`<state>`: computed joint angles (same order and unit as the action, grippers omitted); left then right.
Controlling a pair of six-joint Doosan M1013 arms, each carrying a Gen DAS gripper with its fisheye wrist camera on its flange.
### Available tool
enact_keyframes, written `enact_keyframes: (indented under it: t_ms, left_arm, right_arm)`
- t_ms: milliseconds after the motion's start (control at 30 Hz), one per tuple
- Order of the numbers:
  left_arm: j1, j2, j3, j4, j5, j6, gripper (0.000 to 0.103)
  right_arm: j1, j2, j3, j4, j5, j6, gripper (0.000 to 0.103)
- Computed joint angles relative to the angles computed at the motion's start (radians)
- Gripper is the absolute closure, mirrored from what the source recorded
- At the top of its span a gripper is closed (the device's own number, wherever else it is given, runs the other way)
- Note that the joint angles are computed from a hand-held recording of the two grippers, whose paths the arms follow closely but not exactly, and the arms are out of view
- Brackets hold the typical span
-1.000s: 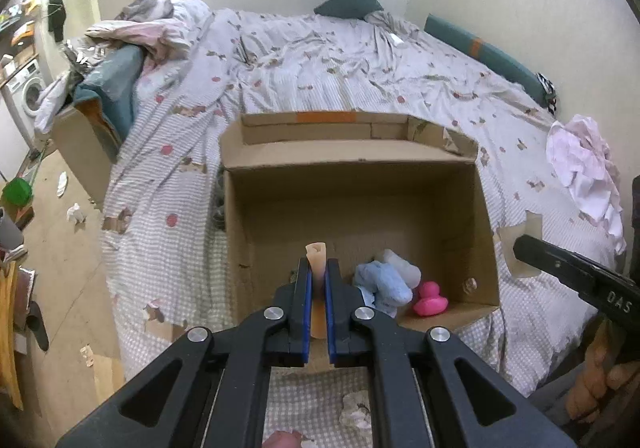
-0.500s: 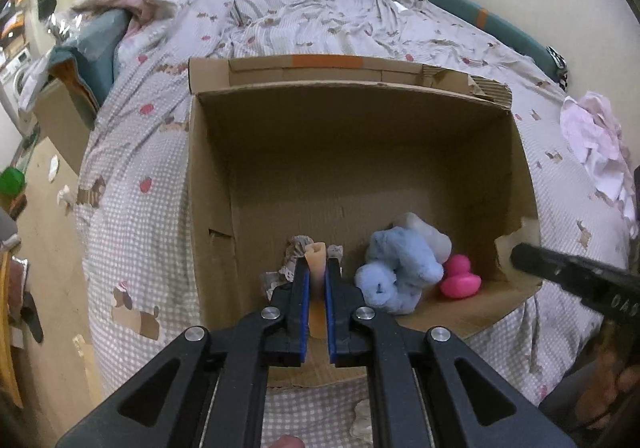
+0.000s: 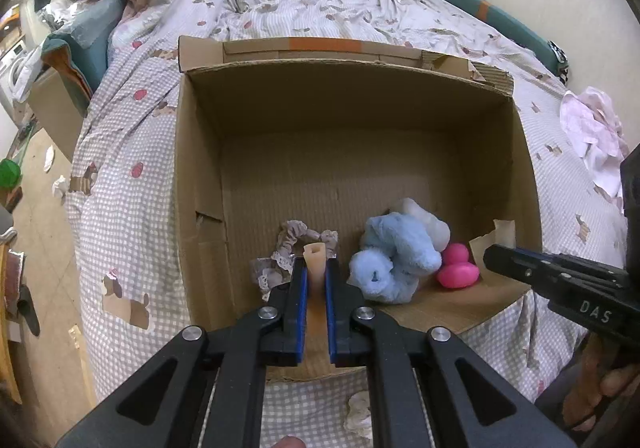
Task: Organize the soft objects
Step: 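Carry the tan cylinder over the cardboard box with the left tool, then open the left tool to drop the tan cylinder into the box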
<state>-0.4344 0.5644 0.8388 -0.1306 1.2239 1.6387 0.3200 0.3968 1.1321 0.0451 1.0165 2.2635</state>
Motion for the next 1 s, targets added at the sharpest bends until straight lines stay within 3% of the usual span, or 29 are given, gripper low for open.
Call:
enact_keyframes:
  t_ms: [300, 367, 433, 567, 633, 800, 1000]
  left_arm:
    - [-0.004, -0.008, 0.014, 0.013, -0.012, 0.002, 0.085]
    - [-0.002, -0.011, 0.016, 0.003, -0.019, -0.004, 0.077]
    - [-0.002, -0.016, 0.022, 0.004, -0.034, -0.008, 0.056]
    - [-0.004, -0.030, 0.039, 0.016, -0.071, -0.019, 0.047]
    - [-0.003, -0.039, 0.050, 0.018, -0.098, -0.030, 0.029]
    - [-0.003, -0.052, 0.064, 0.045, -0.143, -0.054, 0.011]
    - [0.002, -0.066, 0.069, 0.039, -0.160, -0.069, 0.007]
  right_arm:
    - [0.002, 0.005, -0.004, 0.003, -0.001, 0.004, 0.088]
    - [0.002, 0.004, -0.003, 0.006, -0.009, 0.001, 0.088]
    - [0.002, 0.003, -0.002, 0.001, -0.009, 0.001, 0.088]
    - [0.002, 0.001, 0.001, -0.002, -0.017, 0.007, 0.088]
    - [0.004, -0.001, 0.002, -0.012, -0.019, 0.010, 0.088]
    - [0.004, -0.006, 0.006, -0.022, -0.031, 0.021, 0.081]
    - [0.006, -0.025, 0.023, -0.057, -0.081, 0.045, 0.068]
